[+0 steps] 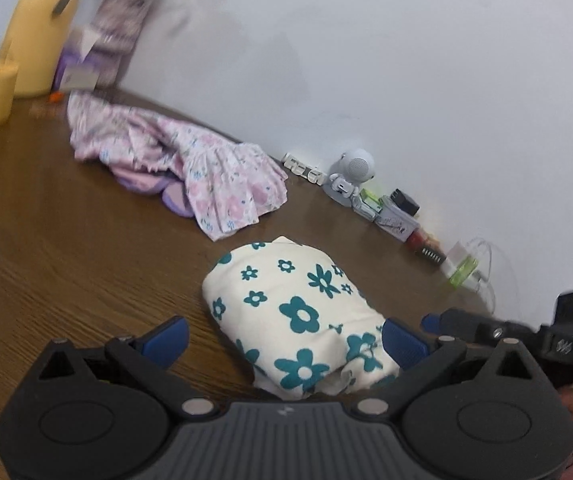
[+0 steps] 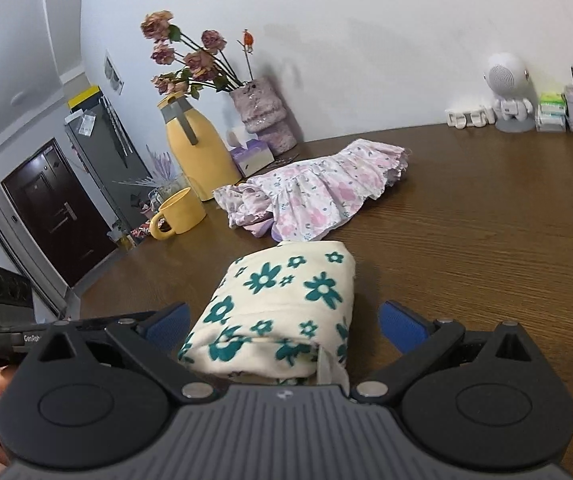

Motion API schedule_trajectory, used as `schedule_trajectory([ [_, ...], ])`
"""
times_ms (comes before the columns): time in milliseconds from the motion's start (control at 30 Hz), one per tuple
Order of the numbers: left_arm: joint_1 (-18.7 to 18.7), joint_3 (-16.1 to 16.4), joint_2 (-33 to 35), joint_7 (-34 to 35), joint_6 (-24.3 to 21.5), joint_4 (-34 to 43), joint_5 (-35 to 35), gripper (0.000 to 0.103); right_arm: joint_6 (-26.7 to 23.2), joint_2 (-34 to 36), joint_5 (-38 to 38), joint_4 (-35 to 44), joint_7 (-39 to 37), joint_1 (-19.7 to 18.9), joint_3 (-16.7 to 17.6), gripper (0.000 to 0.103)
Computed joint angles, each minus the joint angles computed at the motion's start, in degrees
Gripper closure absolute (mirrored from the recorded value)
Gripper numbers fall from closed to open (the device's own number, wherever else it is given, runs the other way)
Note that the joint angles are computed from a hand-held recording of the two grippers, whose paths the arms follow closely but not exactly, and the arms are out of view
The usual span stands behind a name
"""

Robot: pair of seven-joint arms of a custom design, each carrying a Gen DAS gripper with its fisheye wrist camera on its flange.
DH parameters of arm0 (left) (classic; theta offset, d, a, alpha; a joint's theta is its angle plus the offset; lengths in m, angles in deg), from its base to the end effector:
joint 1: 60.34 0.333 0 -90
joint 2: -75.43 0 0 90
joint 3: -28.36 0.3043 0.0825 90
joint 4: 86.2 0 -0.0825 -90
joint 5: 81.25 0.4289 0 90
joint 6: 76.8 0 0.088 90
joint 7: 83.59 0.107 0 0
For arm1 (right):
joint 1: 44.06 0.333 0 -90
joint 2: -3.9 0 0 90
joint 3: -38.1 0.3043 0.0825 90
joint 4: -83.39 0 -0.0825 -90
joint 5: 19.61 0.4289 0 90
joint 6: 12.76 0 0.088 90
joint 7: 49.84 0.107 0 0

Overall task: Fold clothes
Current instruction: 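Grasp the folded cream bundle with both grippers and lift it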

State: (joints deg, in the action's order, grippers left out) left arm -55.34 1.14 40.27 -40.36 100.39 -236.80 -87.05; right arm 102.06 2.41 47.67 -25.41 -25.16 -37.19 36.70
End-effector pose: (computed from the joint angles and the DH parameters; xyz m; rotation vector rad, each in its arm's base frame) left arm 0.4267 -0.1807 0.5169 -2.0606 1.2880 -1.2864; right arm 0.6127 0.1143 0.5312 -1.8890 0.8052 0.1970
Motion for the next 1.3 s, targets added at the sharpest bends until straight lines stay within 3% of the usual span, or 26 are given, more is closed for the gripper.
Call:
schedule_trajectory([
  [100, -0.9, 1.5, 2.5, -0.5, -0.3, 1.1, -1.1, 0.000, -1.9, 3.9, -1.7, 3.9, 3.6, -0.3, 0.4, 0.000],
  [233, -5.1, 6.2, 6.3, 1.3, 0.8, 2.4, -3.5, 0.003, -7.0, 9.8, -3.3, 10.1, 7.0, -1.8, 1.8, 0.000],
  [500, -9.8, 11.6, 11.0, 6.6, 0.7, 4.9, -6.9, 0.014, -14.0, 18.1, -6.3, 19.6, 10.5, -4.7, 5.9, 0.005],
  [867, -19.7, 21.3, 15.5, 18.7, 1.1, 7.7, -17.2, 0.019, -17.2, 23.7, -8.5, 25.8, 13.4, -6.4, 8.8, 0.010],
  [1000, -22.0, 23.2, 16.8, 23.7, 1.1, 9.0, -21.4, 0.020, -18.3, 25.0, -8.6, 27.1, 13.7, -6.9, 9.5, 0.015],
  [1300, -31.6, 31.1, 18.3, 38.8, 3.8, 10.6, -36.8, 0.026, -19.7, 26.6, -7.3, 28.0, 14.7, -7.7, 10.7, 0.024],
])
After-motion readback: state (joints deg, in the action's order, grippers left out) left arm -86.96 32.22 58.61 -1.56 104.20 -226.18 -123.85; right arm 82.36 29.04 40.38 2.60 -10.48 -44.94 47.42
